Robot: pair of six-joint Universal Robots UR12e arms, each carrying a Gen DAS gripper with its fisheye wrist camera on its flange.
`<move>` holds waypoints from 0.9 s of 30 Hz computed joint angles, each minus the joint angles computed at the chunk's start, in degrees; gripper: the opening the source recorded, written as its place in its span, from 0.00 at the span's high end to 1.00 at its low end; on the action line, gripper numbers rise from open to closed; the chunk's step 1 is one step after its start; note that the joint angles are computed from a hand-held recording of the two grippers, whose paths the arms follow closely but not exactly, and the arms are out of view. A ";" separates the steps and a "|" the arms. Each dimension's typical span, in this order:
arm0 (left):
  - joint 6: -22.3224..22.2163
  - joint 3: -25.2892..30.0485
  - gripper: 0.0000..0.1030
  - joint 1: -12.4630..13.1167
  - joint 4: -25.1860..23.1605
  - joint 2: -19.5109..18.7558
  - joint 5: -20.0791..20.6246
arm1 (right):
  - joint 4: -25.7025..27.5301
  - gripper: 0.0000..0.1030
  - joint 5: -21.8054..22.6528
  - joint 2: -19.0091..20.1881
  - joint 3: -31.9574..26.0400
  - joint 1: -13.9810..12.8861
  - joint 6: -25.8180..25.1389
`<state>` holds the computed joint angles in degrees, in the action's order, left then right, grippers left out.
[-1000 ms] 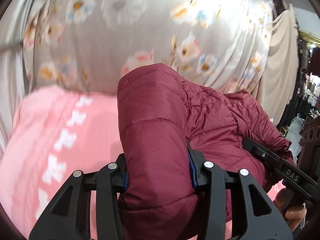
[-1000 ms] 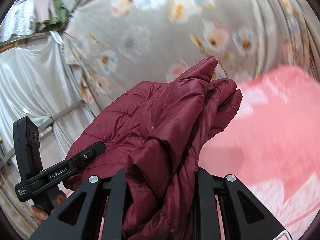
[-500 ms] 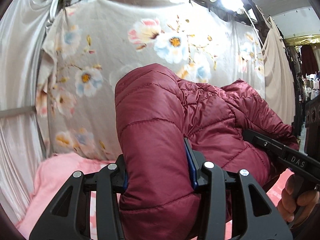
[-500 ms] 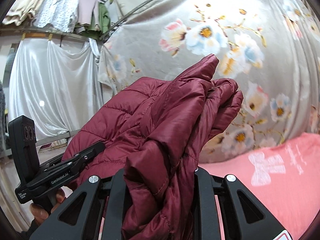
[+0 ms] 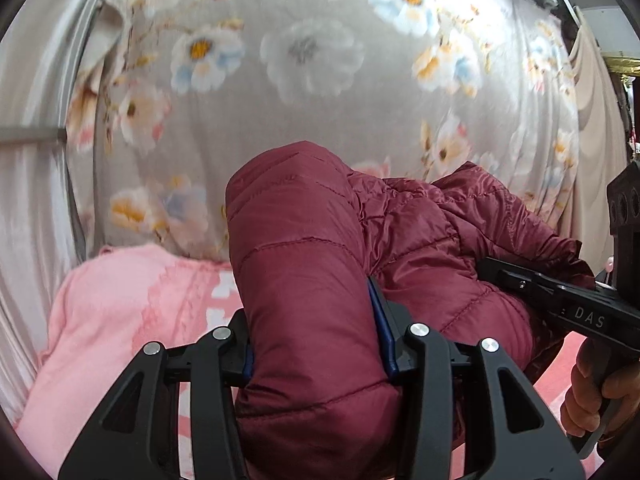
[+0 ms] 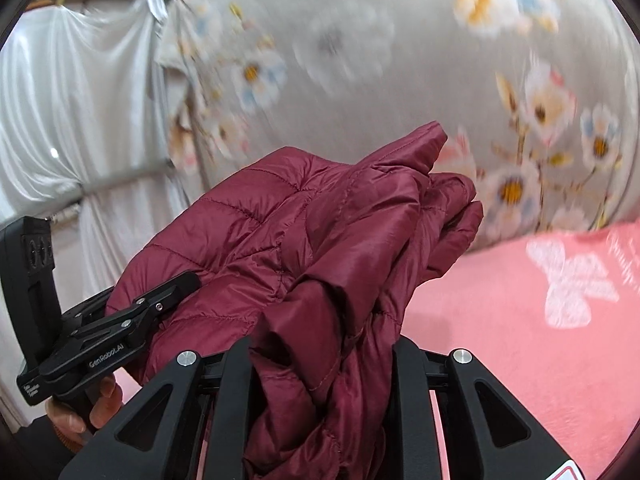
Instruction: Fold large clothes
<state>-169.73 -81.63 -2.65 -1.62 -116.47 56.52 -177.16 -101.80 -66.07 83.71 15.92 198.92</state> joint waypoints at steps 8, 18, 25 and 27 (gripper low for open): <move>1.27 5.18 0.58 -1.10 -5.30 -7.49 3.25 | 4.03 0.82 4.18 5.60 -2.02 -2.34 5.51; 5.56 7.51 0.38 -1.19 -17.64 -10.79 5.88 | 10.70 0.73 8.46 7.37 -0.17 -3.78 11.67; 4.93 7.27 0.09 -1.18 -26.05 -8.39 12.73 | 18.74 0.43 8.58 3.61 1.70 -4.03 16.64; 5.14 6.81 0.09 -0.90 -29.62 -6.92 13.98 | 21.25 0.43 7.49 1.23 3.19 -3.98 19.86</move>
<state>-164.59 -74.82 -3.54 -31.23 -123.39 70.50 -155.90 -94.30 -64.84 86.90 11.93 218.77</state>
